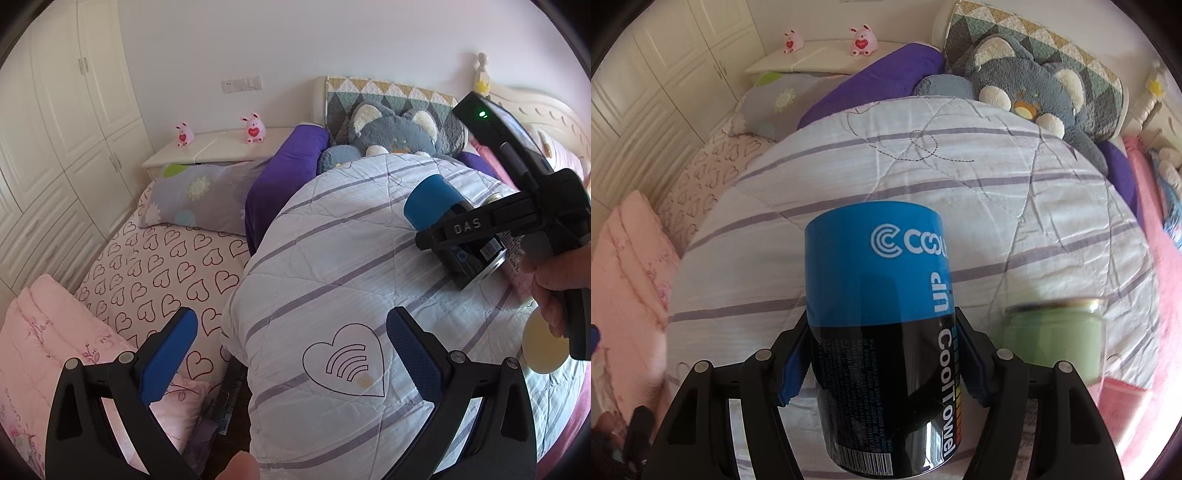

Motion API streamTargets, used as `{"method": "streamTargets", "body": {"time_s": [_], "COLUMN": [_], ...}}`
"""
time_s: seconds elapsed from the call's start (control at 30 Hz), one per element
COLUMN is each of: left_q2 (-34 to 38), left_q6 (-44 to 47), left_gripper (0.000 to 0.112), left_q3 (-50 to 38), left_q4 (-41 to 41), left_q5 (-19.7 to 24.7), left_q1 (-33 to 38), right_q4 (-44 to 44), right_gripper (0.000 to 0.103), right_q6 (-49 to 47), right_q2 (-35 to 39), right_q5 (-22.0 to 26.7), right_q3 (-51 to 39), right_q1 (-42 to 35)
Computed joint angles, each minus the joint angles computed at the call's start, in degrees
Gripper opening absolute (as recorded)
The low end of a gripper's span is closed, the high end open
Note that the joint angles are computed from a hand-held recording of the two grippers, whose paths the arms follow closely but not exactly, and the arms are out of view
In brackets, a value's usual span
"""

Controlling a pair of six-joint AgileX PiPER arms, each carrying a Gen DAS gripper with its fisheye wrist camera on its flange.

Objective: Flip cup upright
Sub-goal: 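Close the right tool fingers around the blue-and-black can's body, then lift the held can and rotate it toward the left tool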

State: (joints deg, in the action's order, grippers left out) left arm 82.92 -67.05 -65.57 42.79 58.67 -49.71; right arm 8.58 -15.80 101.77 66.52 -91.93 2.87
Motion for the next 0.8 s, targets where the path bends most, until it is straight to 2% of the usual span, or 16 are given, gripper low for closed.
{"method": "streamTargets", "body": {"time_s": [0.33, 0.47, 0.6, 0.8], "left_q2": [-3.38, -6.65, -9.26, -12.19], "left_q6": [-3.94, -7.29, -9.54, -11.35], "left_gripper": [0.103, 0.103, 0.103, 0.103], "left_q3": [6.31, 11.23, 14.84, 17.48], "left_q4": [0.77, 1.33, 1.71, 1.66], "left_q5": [-0.81, -0.97, 0.76, 2.77], "left_q1": [-1.94, -4.62, -7.86, -10.64], "right_q4": [8.40, 7.40, 5.67, 0.38], "right_gripper": [0.069, 0.069, 0.069, 0.069], "right_q6": [-1.66, 0.14, 3.73, 10.90], "right_q2": [-16.01, -22.47, -27.87, -30.58], "right_q5": [-1.84, -2.68, -4.68, -7.59], "right_q3": [15.37, 22.74, 29.44, 35.17], "right_q1": [-1.27, 0.82, 4.19, 9.09]}}
